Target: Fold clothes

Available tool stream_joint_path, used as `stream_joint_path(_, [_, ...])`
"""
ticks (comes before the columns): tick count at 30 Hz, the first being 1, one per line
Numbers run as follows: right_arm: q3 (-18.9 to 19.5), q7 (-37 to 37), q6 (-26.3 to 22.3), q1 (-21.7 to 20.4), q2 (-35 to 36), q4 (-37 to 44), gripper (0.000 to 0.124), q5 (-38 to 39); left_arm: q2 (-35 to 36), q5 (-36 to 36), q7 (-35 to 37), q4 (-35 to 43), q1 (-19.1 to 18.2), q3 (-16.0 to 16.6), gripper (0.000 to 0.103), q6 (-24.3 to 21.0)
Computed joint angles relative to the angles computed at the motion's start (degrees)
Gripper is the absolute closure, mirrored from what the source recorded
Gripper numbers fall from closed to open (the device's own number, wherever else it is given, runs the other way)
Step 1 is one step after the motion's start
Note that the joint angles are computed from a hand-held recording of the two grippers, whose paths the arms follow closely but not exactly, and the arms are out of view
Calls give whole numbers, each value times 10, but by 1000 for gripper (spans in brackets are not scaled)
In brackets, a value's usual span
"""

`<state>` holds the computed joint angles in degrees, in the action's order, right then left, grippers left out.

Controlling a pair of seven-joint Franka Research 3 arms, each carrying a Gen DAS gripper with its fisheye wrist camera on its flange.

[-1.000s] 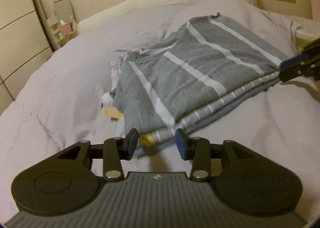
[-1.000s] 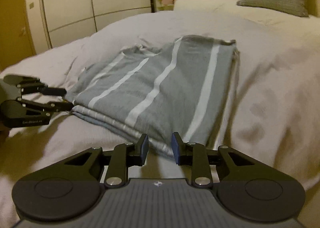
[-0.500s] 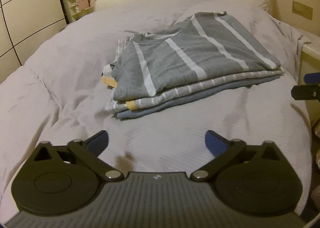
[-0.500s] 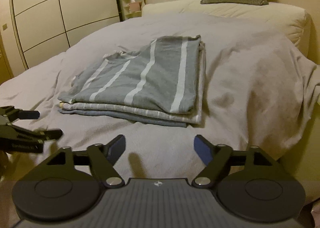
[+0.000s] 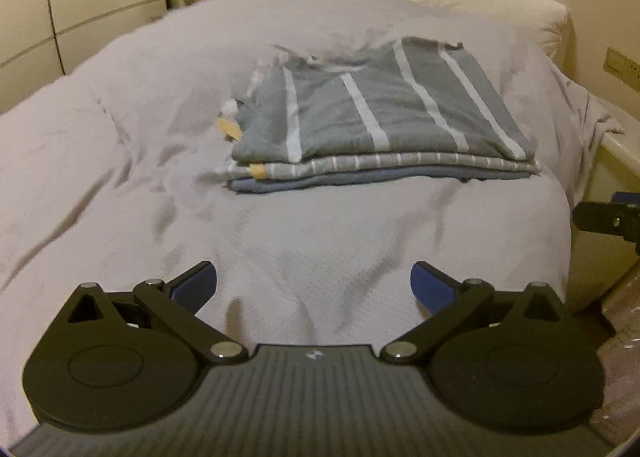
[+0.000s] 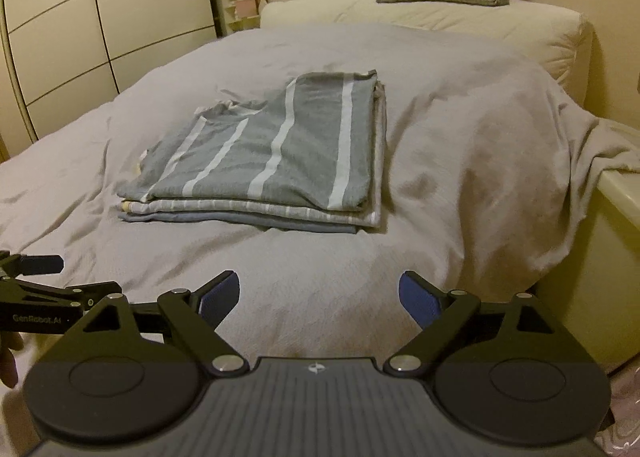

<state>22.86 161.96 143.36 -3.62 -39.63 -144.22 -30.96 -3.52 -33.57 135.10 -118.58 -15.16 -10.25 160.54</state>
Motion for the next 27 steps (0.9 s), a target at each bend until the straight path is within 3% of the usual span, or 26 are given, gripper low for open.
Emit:
stream_joint_path(4, [-2,1,-9,10,-11,-1,35,11,-24,0,7,-31,-8,5,1,41])
stream_joint_path(10, [2,0,-26,16,-33,-2,35,26,-54,-34,23,-40,-29,31,1,2])
stream_joint_path(27, [18,-16,-107,35,-89,8,35,50,-126,-18,-17,-81,-80,67,1,-2])
